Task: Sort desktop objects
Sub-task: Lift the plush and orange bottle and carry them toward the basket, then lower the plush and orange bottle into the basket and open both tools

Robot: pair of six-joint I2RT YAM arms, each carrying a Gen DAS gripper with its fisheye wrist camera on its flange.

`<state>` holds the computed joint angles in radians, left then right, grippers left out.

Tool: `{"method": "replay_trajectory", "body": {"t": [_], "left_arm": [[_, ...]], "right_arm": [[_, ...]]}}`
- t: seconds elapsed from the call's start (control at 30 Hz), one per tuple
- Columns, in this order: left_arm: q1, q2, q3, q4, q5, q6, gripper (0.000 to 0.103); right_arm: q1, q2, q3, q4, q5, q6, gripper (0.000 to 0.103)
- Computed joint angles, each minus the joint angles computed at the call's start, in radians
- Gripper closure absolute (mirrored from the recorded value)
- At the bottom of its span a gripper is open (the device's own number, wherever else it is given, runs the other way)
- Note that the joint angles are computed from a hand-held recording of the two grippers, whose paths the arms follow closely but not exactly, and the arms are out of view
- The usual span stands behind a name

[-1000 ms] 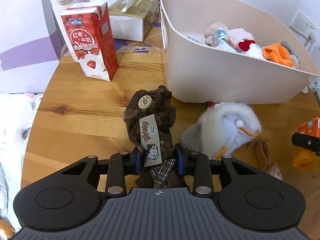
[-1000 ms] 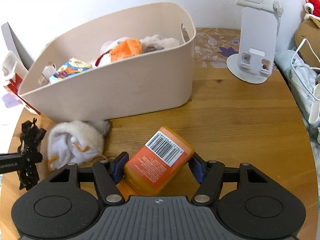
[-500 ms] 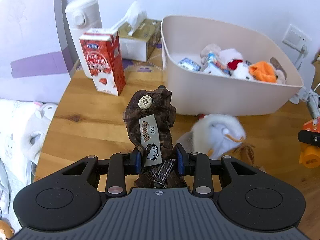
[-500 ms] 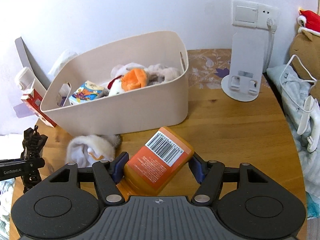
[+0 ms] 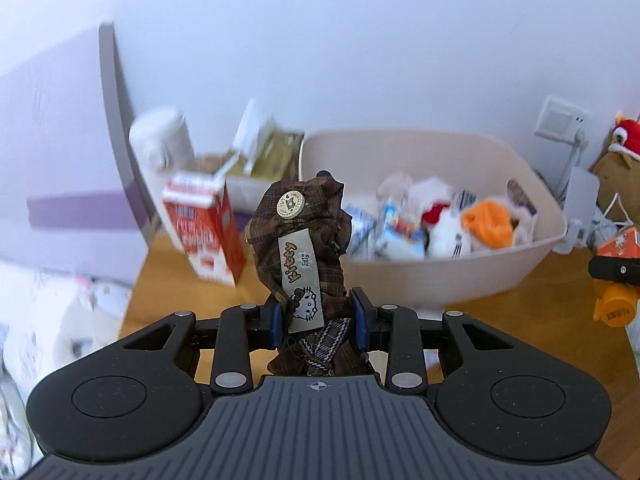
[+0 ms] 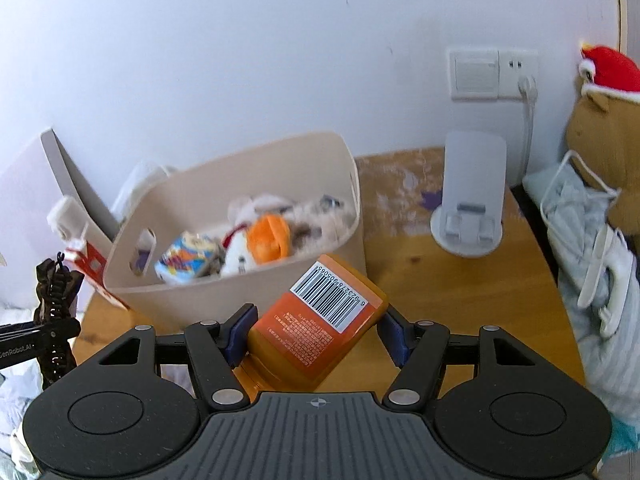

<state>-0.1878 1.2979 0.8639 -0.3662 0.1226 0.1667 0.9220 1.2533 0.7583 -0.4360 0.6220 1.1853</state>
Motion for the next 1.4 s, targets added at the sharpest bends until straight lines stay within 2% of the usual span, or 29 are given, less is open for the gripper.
{"method": "replay_trajectory", "body": {"t": [0.3, 0.7, 0.73, 0.77, 1.03, 1.4], "left_arm": [[-0.045, 0.069, 0.125, 0.020, -0.007, 0.005, 0.069], [-0.155, 0.247, 0.306, 0.022, -0.026, 0.009, 0.069], [-0.164, 0.265, 0.320, 0.019, -0.026, 0.010, 0.069], [-0.172, 0.282, 0.330, 0.019, -0.026, 0.013, 0.069], [-0.237, 0.394, 0.381, 0.030, -0.044, 0.041, 0.069], [-0.259, 0.596, 0.511, -0.017, -0.050, -0.002, 0.069]], "right_arm": [[-0.084, -0.018, 0.056, 0.036, 0.013, -0.143, 0.040], [-0.207, 0.103, 0.163, 0.150, -0.031, -0.343, 0.040], [-0.214, 0.117, 0.170, 0.158, -0.039, -0.354, 0.040], [-0.242, 0.106, 0.158, 0.183, -0.141, -0.431, 0.040], [-0.315, 0.230, 0.219, 0.219, -0.196, -0.516, 0.040], [-0.365, 0.441, 0.328, 0.223, -0.289, -0.575, 0.040]]}}
